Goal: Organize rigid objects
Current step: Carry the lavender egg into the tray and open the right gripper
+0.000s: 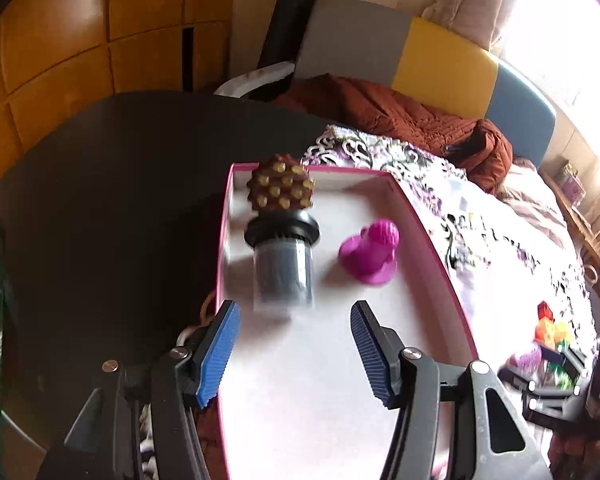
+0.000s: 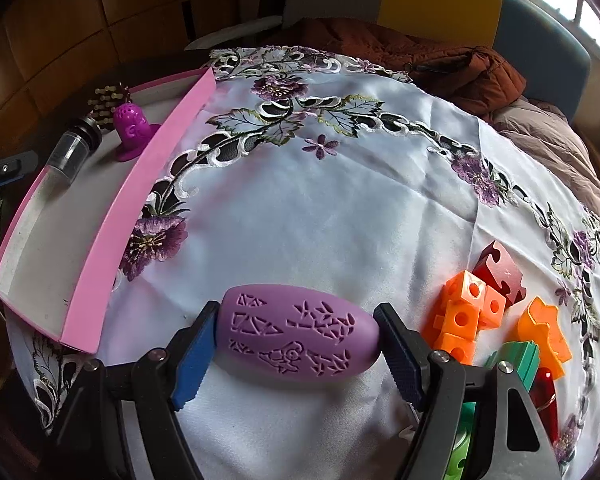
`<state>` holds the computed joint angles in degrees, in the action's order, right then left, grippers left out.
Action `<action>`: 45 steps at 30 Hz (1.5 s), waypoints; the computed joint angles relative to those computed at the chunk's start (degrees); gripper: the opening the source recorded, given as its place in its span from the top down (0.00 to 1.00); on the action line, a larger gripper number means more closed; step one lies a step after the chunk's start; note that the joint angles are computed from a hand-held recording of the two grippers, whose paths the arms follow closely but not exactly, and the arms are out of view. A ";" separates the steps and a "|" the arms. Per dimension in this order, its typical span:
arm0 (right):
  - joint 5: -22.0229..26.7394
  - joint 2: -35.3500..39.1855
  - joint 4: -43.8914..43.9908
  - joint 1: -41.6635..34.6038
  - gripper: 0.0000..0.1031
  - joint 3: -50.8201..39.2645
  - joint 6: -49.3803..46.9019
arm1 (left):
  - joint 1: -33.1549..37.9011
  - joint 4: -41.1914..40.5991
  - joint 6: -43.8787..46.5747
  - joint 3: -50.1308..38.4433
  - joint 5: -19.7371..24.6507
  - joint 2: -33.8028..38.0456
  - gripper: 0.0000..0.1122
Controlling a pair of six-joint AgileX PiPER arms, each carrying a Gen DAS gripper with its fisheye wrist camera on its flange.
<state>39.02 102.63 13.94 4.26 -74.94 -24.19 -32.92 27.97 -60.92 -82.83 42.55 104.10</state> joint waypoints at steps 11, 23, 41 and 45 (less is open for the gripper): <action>-2.33 -1.37 -11.97 3.91 0.26 1.35 15.70 | -6.89 7.06 -7.06 9.43 1.31 -8.16 0.48; -1.30 -3.28 -20.71 6.77 0.26 -0.75 29.15 | -8.98 10.82 -11.27 14.55 2.79 -13.16 0.48; 5.11 5.99 -13.89 24.22 0.26 -19.15 24.59 | -4.13 9.07 -10.66 17.93 1.00 -14.57 0.48; 10.20 12.76 -12.64 24.52 0.26 -27.59 25.55 | -3.23 8.11 -9.82 17.47 1.06 -13.74 0.48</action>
